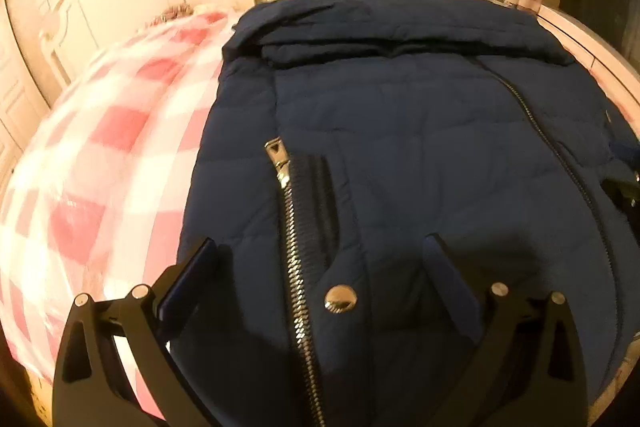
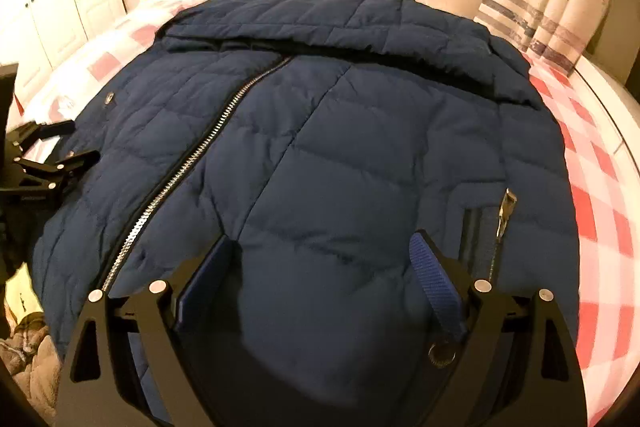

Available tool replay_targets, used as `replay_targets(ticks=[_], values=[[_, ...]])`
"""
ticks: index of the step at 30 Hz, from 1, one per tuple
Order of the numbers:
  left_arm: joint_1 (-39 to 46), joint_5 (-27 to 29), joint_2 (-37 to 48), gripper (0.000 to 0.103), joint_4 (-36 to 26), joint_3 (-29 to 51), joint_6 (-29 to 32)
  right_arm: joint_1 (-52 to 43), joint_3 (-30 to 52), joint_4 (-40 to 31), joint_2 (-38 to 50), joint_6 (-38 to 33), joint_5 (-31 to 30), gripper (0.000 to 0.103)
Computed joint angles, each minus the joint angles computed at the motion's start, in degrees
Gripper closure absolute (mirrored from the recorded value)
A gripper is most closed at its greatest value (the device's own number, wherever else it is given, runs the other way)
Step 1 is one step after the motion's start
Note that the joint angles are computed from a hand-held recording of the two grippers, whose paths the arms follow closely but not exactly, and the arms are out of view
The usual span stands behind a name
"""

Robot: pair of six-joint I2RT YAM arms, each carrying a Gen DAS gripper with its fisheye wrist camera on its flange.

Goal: Fold large clothes
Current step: 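Grasp the navy jacket hem with both tools and fold it toward the collar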

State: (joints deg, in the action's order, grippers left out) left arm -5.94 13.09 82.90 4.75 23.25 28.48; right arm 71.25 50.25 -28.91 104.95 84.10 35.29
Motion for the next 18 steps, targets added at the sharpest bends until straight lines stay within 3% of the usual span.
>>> replay_targets(ticks=[2, 5, 7, 9, 11, 16, 18], values=[[0.5, -0.8, -3.5, 0.003, -1.3, -1.0, -0.5, 1.3, 2.4, -4.8, 0.1, 3.2, -0.2, 0.017], [4.9, 6.1, -13.7, 0.002, -6.6, -4.9, 3.7, 6.0, 5.7, -9.0, 1.3, 6.6, 2.0, 0.017], [5.6, 8.1, -19.4, 0.002, -9.2, -8.4, 6.9, 7.8, 6.3, -7.8, 3.2, 7.2, 1.5, 0.017], [2.4, 4.0, -19.2, 0.002, -4.7, -12.5, 8.2, 11.2, 8.8, -10.0, 7.9, 10.8, 4.6, 0.017], [5.1, 6.9, -19.6, 0.002, 1.3, -16.4, 9.2, 13.6, 9.3, -11.5, 9.4, 14.0, 7.2, 0.017], [14.9, 13.7, -25.2, 0.002, -9.7, -13.9, 15.3, 17.9, 13.5, -20.7, 9.3, 21.4, 5.9, 0.017], [18.8, 16.2, -26.2, 0.002, -12.0, -14.8, 20.5, 20.2, 12.9, -19.3, 10.6, 23.6, 6.0, 0.017]])
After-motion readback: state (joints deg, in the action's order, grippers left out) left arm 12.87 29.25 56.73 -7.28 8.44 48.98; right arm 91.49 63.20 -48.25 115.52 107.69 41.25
